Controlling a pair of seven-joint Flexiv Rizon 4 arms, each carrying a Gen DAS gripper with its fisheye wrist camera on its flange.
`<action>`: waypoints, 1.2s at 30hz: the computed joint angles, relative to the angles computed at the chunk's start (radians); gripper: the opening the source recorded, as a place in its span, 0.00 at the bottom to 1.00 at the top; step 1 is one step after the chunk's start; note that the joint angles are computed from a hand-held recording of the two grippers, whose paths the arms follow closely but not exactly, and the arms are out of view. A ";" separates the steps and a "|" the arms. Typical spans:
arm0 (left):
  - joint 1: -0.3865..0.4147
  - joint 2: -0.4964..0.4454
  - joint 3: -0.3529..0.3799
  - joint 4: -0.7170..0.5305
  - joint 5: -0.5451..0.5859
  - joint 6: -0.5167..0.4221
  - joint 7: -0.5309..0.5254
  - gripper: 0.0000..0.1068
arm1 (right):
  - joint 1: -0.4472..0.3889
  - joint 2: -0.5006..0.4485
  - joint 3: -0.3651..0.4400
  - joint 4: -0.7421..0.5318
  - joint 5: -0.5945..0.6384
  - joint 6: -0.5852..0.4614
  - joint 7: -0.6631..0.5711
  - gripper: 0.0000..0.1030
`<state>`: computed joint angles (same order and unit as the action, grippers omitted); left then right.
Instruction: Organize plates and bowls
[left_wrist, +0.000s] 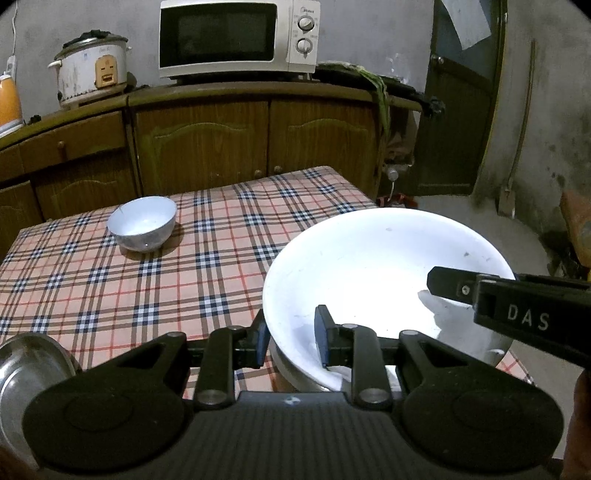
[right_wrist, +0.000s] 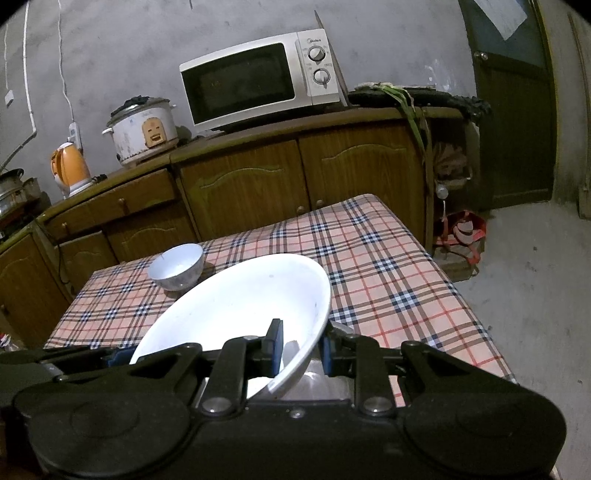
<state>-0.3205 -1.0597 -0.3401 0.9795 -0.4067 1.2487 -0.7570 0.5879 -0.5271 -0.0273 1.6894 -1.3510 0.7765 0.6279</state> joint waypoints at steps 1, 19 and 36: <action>-0.002 0.000 0.003 0.000 0.001 -0.001 -0.003 0.25 | -0.001 -0.001 0.000 -0.001 0.001 0.003 0.001 0.27; -0.008 -0.005 0.023 -0.007 0.013 -0.027 -0.027 0.25 | -0.008 -0.008 -0.002 0.011 0.008 0.029 0.015 0.26; -0.024 -0.029 0.062 -0.053 0.037 -0.083 -0.056 0.25 | -0.018 -0.024 -0.010 0.023 0.015 0.080 0.046 0.26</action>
<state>-0.3442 -1.0887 -0.2785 0.9262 -0.3692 1.1653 -0.8131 0.5702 -0.5512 -0.0377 1.7120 -1.3356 0.8569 0.6735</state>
